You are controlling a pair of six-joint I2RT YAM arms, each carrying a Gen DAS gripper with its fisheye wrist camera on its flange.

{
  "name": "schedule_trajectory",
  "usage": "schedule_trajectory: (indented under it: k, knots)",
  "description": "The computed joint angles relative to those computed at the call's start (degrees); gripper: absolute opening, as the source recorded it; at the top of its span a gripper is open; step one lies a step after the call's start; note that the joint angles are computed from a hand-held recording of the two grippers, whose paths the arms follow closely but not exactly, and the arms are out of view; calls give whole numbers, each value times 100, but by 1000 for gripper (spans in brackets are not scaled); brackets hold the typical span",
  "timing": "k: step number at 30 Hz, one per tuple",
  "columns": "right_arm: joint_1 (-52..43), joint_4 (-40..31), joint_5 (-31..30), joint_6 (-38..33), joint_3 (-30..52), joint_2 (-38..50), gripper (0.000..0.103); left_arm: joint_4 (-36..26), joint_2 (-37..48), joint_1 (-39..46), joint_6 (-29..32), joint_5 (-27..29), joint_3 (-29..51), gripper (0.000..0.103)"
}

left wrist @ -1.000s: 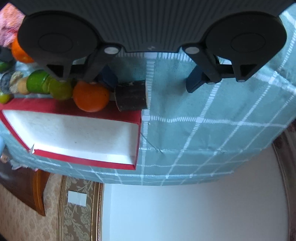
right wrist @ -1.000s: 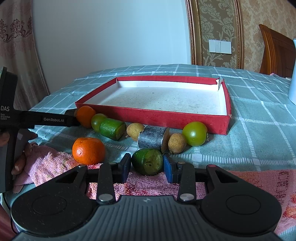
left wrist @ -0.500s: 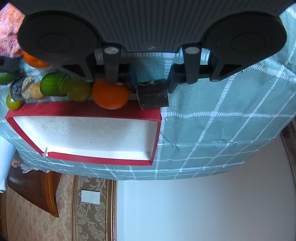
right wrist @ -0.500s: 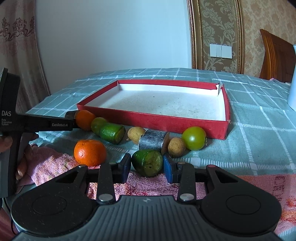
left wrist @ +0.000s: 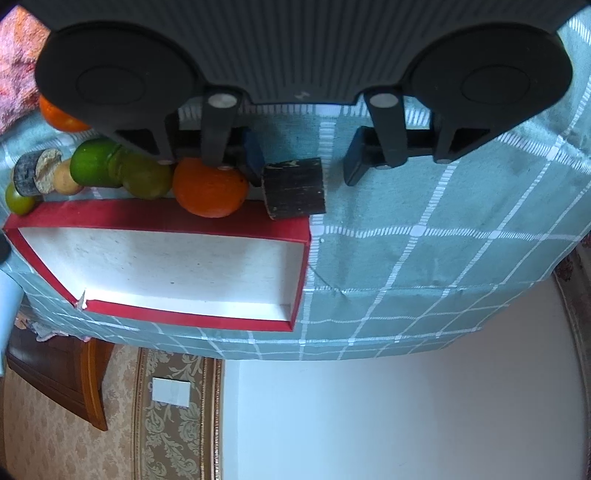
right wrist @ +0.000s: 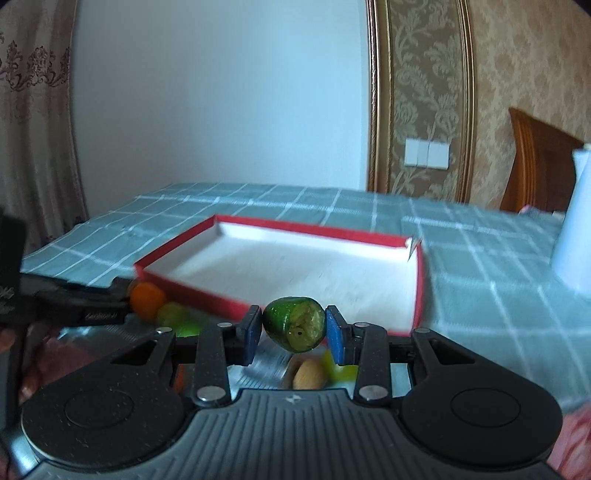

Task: Organize fruits
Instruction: 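Close the right gripper on the green cucumber piece and lift it, then carry the cucumber piece into the red tray and open the right gripper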

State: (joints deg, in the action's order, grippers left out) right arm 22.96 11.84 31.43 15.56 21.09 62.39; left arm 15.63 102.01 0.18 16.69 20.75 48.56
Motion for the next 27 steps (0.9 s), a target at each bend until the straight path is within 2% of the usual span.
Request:
schedule_trajectory:
  k: [7,16,24,27]
  knots:
    - [-1163,535,-520,-503,888,1400,36,88,-36,-59,70,-107,-63,47]
    - [-2188,-73,-1619,-288,2133,2988,36,-59,19,31,-5,74,51,47]
    - [-2184,-279,-1644,-277,2263,3134,37,-77,24,46,-13,92,67,47]
    - [-2291,-258,-1811,-264,2219,3069,47,-79,25,47,-12,93,69,47]
